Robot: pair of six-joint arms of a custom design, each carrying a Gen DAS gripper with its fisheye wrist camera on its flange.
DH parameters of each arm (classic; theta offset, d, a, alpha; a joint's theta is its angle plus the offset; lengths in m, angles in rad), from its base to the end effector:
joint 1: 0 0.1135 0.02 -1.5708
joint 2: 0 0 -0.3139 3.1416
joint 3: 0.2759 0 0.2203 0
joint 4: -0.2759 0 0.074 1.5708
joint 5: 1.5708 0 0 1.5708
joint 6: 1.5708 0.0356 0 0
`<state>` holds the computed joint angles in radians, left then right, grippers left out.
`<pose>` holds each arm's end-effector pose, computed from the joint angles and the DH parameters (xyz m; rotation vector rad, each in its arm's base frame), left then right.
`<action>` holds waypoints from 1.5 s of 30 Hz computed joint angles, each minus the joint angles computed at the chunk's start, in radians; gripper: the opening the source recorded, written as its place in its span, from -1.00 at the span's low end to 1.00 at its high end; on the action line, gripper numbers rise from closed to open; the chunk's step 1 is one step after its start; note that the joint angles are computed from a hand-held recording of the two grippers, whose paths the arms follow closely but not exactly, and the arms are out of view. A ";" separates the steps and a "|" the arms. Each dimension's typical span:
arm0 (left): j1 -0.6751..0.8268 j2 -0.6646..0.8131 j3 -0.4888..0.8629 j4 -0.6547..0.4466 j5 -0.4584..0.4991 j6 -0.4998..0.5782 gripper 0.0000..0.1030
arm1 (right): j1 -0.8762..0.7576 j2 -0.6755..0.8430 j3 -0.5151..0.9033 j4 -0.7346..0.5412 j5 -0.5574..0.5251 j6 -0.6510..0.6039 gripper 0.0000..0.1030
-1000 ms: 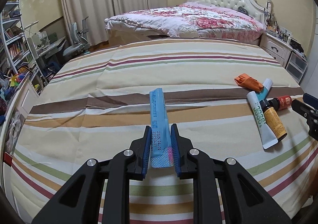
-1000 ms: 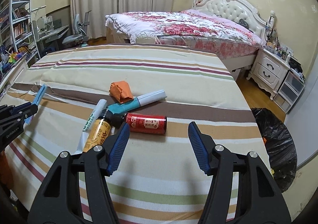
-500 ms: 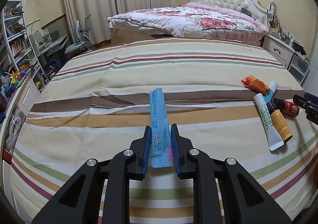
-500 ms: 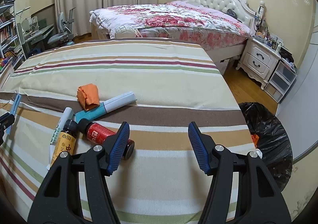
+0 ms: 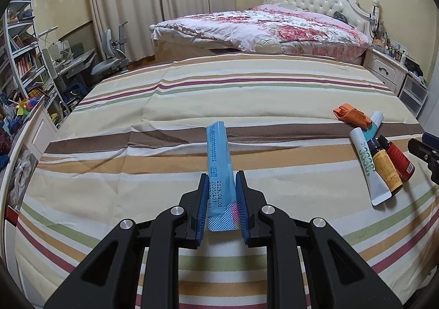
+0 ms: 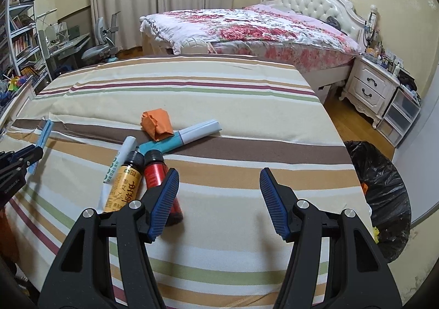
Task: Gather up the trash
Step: 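Grasp the red spray can with the right gripper while the left gripper holds the packet, then carry the red can and blue packet over the black bin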
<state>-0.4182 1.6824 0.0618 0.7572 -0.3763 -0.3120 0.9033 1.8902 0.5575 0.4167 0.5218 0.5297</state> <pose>0.1643 -0.0587 0.1293 -0.0403 2.3581 0.1083 0.1939 0.2174 0.1365 -0.2241 2.3187 0.0504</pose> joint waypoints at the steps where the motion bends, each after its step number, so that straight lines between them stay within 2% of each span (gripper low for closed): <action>1: 0.000 -0.001 -0.001 0.000 0.000 0.000 -0.59 | 0.005 0.001 0.008 0.000 -0.006 -0.009 0.16; 4: 0.001 0.002 -0.001 0.004 0.001 0.000 -0.59 | 0.016 0.019 0.045 -0.015 -0.024 -0.034 0.03; 6: 0.000 0.002 -0.001 0.003 0.001 -0.001 -0.59 | 0.020 0.040 0.071 -0.027 -0.038 -0.047 -0.14; 10: 0.002 0.000 0.000 0.001 0.003 0.000 -0.59 | 0.017 0.068 0.101 -0.036 -0.069 -0.063 -0.23; 18: 0.005 -0.005 -0.004 0.000 0.007 0.001 -0.59 | 0.006 0.100 0.114 -0.038 -0.118 -0.058 -0.54; 29: 0.009 0.013 -0.012 0.028 0.008 0.006 -0.59 | -0.003 0.091 0.073 0.013 -0.122 -0.051 -0.55; 35: -0.024 -0.009 0.008 -0.011 -0.008 -0.018 -0.59 | -0.004 0.067 0.033 0.038 -0.106 -0.039 -0.55; 45: -0.180 -0.042 0.082 -0.111 -0.079 -0.094 -0.59 | -0.024 0.022 -0.043 0.088 -0.083 -0.020 -0.55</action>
